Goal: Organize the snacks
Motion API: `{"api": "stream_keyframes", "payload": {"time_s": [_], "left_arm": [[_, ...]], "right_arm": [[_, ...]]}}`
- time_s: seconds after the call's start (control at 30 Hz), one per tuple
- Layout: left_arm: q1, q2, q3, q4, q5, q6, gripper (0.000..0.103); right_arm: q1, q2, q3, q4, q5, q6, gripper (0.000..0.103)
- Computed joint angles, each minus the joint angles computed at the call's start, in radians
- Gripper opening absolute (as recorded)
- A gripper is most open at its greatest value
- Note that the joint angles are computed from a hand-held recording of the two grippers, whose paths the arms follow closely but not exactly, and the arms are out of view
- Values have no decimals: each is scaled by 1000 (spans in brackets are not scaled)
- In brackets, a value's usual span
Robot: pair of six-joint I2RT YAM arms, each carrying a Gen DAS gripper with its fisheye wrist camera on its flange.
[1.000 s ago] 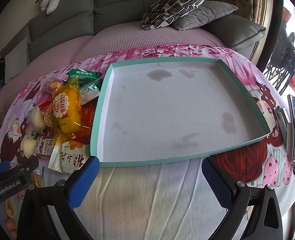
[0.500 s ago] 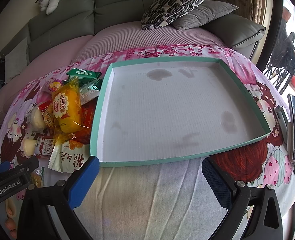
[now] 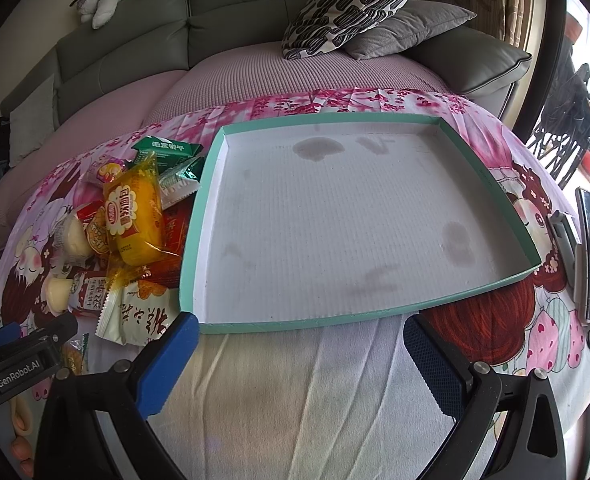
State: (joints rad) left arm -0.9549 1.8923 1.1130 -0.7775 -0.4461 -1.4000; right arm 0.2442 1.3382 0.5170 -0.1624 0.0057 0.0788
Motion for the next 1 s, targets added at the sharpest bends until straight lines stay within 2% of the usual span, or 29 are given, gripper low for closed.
{"api": "stream_keyframes", "payload": {"time_s": [0.5, 0.77, 0.87, 1.0], "left_arm": [[-2, -7, -10, 7, -4, -12, 103], [16, -106, -127, 62, -20, -107, 103], [27, -115, -163, 97, 18, -120, 103], [54, -124, -238, 208, 122, -114, 103]], "right_arm": [[1, -2, 6, -9, 0, 2, 103], [71, -11, -3, 7, -57, 6, 103], [124, 2, -1, 18, -47, 17, 103], [162, 44, 16, 13, -55, 40, 103]]}}
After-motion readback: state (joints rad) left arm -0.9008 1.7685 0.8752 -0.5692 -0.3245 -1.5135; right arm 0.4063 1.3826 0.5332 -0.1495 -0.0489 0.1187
